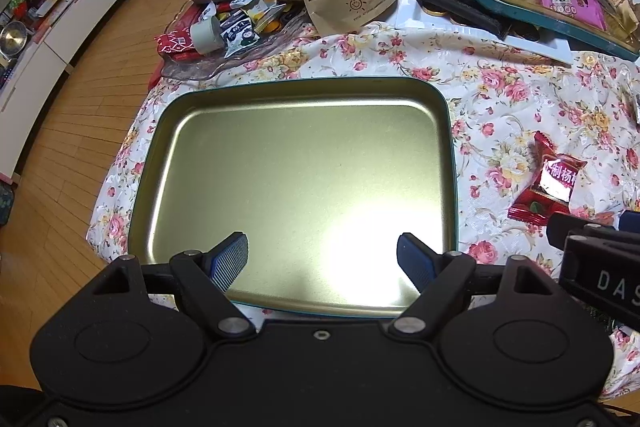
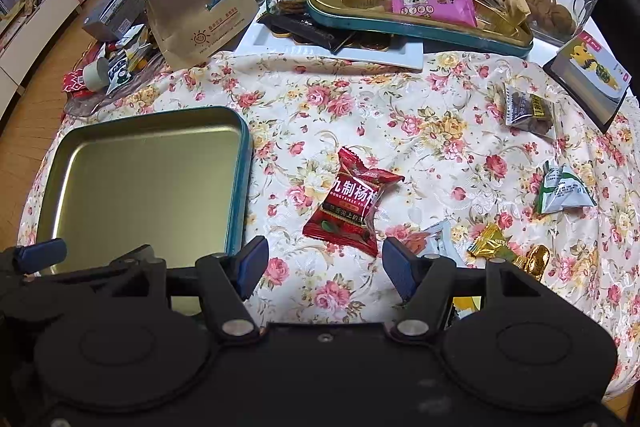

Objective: Organize snacks

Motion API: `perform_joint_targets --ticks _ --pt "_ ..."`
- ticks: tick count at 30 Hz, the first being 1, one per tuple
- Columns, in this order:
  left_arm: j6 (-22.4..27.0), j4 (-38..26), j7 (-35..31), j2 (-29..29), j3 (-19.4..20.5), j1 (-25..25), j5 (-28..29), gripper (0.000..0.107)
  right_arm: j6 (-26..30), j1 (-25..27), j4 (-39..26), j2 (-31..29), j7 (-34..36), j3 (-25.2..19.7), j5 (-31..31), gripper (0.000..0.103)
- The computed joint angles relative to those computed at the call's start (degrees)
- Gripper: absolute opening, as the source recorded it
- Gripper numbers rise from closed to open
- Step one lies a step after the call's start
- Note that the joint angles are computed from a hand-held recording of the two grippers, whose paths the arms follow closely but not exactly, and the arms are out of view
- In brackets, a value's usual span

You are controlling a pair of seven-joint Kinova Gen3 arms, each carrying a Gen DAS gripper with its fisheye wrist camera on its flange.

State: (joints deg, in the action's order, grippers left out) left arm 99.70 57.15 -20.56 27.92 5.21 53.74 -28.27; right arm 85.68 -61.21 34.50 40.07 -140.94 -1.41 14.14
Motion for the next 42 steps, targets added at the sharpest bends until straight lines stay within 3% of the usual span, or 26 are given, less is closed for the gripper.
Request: perform_joint_targets --ticks 25,37,42 --pt "-0.88 0.69 -0.99 -0.23 0.78 -2.95 5.23 0.083 4.34 0.27 -5.49 2.99 2.63 0.51 -1.94 0.066" --pt "0.87 -2.96 -1.46 1.33 -0.34 -1.20 3.03 0.083 4.37 0.39 -2.63 1.36 2.87 0.86 -0.88 0.066" --pt "0.77 -5.66 -2.51 2.24 -0.73 -0.73 2.41 0.083 0.46 0.77 2.98 -2.15 1.73 1.16 1.48 0.066"
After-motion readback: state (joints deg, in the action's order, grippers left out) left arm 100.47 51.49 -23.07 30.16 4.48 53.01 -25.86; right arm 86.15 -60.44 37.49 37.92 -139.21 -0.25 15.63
